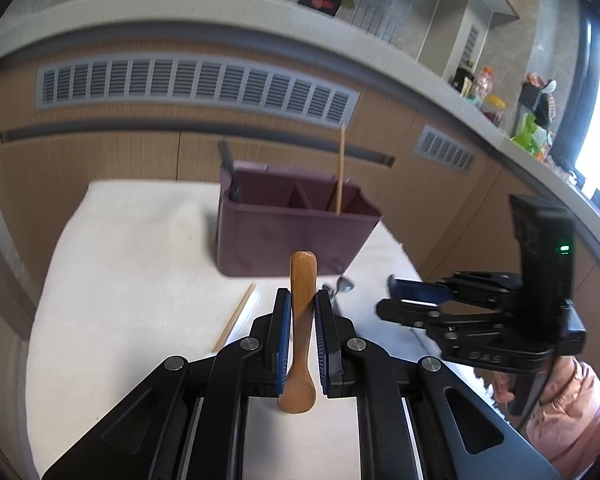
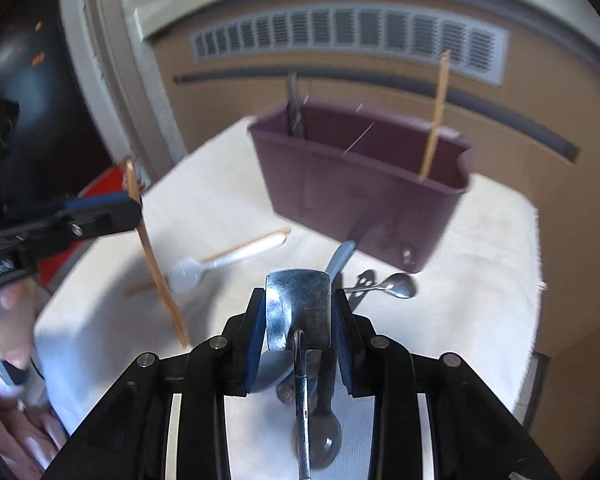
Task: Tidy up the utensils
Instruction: 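Raise both held utensils over the caddy and lower them into it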
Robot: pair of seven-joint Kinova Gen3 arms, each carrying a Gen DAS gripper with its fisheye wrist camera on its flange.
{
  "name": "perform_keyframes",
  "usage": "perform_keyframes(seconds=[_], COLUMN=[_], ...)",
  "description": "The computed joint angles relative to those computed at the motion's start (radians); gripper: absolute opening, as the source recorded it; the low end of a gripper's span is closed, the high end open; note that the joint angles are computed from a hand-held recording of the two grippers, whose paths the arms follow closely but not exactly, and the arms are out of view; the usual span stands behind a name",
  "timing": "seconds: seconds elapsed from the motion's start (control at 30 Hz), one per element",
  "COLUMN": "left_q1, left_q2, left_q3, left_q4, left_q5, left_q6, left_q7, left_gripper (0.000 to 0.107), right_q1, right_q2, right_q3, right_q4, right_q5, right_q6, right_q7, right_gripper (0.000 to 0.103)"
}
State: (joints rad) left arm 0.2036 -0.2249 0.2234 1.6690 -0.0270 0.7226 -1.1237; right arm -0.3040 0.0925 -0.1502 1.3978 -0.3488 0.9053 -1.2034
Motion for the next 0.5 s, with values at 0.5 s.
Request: perform_keyframes(seconds=[0.5], left_q1=[0.013], left_q2=[0.170], left_q3=[0.076], left_q4=[-0.415], left_q5=[-0.340], left_q6=[-0.097], left_q7=[-0.042], left_gripper=[0.012], right_q1=[0.019], right_q2=[-0.072], right_q3=[0.049], right_q4=[-0.153], right_q5=[-0.167], right_q6=[-0.385], right_q7=[0.033], right_gripper=[0.029])
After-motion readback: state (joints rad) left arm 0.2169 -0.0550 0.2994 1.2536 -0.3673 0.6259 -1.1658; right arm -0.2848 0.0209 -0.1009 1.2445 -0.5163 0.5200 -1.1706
